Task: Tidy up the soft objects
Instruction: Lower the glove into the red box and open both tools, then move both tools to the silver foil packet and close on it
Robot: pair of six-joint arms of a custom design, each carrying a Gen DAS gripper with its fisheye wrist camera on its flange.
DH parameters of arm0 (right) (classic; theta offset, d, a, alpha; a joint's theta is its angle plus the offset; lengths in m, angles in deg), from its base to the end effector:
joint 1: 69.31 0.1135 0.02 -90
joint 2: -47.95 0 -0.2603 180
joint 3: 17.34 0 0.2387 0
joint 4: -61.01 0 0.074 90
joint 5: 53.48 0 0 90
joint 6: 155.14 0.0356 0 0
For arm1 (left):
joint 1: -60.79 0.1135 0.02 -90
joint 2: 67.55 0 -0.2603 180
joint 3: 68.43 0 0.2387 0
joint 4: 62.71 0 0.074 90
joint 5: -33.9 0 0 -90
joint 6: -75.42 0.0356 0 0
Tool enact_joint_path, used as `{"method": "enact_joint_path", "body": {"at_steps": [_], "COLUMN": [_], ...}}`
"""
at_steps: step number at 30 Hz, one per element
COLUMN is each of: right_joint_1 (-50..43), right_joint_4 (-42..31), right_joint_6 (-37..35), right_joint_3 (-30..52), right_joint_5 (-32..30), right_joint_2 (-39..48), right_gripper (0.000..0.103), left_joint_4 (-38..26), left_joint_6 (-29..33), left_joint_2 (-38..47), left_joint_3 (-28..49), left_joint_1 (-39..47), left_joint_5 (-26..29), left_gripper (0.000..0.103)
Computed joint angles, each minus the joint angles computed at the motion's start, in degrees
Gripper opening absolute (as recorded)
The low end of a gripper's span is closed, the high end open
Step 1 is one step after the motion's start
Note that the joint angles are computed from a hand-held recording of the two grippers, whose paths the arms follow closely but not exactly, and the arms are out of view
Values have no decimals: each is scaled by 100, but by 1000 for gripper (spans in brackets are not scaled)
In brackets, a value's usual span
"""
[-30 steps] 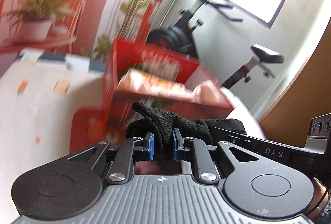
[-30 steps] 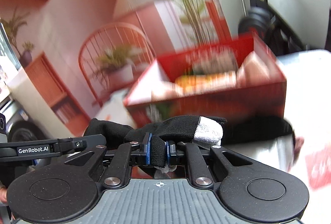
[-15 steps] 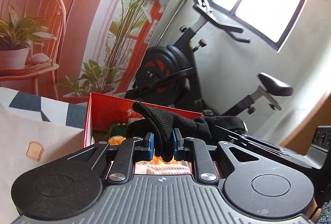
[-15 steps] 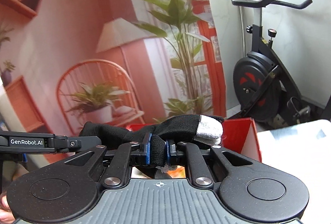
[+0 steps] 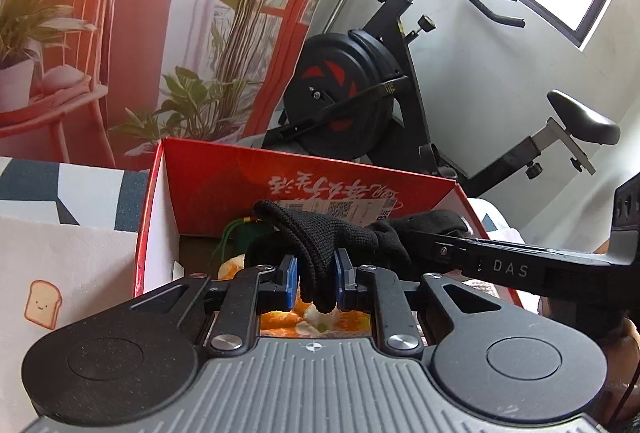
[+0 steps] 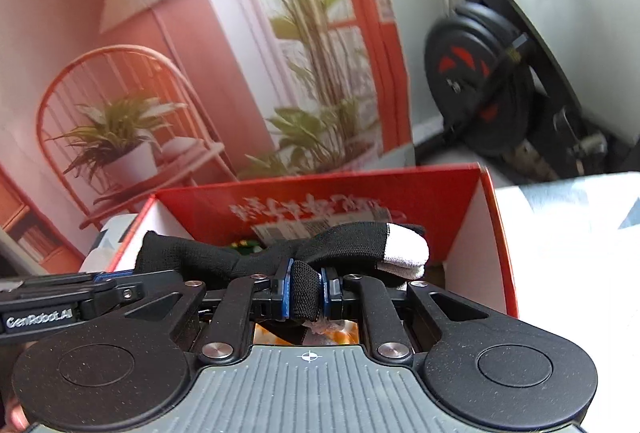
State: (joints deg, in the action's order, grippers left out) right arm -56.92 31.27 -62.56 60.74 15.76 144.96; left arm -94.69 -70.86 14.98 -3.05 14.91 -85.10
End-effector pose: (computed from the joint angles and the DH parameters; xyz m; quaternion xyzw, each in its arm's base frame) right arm 0.3376 0.0871 0.2139 -0.1420 0.9115 0.2124 0.3222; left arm 0.2094 -0.1912 0.2217 -0.1693 0.8956 -0.1156 0.3949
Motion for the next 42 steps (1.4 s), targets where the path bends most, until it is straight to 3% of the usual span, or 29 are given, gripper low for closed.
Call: {"method": "enact_joint_path", "body": {"at_steps": [1, 5, 15, 23, 31, 35, 42], "right_joint_1": [-11, -92, -273, -767, -2086, -2811, -3572], "right_joint_4": [28, 365, 227, -574, -1648, -2167, -2183], "right_joint_6": [65, 386, -151, -1030, -1877, -2698, -3661], "right_joint_3": [-34, -399, -1383, -2259, -2909, -3281, -4151], "right_joint_5": [28, 43, 91, -275, -1348, -1751, -1626], "right_joint_2": [29, -86, -1489, -3382, -4856, -5177, -4786], "right_gripper": [20, 43, 44, 45, 45, 45, 47], "left_joint_4": [-16, -320, -1460, -2918, -3681, -3572, -2187], "left_joint_6": [16, 1, -626, -2285, -3901, -4300, -4042], "left_joint_2": [-12, -71, -545, -254, 370, 684, 926], "left_joint_3": [-25, 40, 284, 800, 1091, 1108, 515], "left_joint_1": [-1, -114, -1096, -2756, -3825, -4073, -3950], "left_joint_5": [-7, -145, -937, -1951, -2217, -2201, -1674], "left_gripper": [21, 46, 49, 49, 48, 48, 48]}}
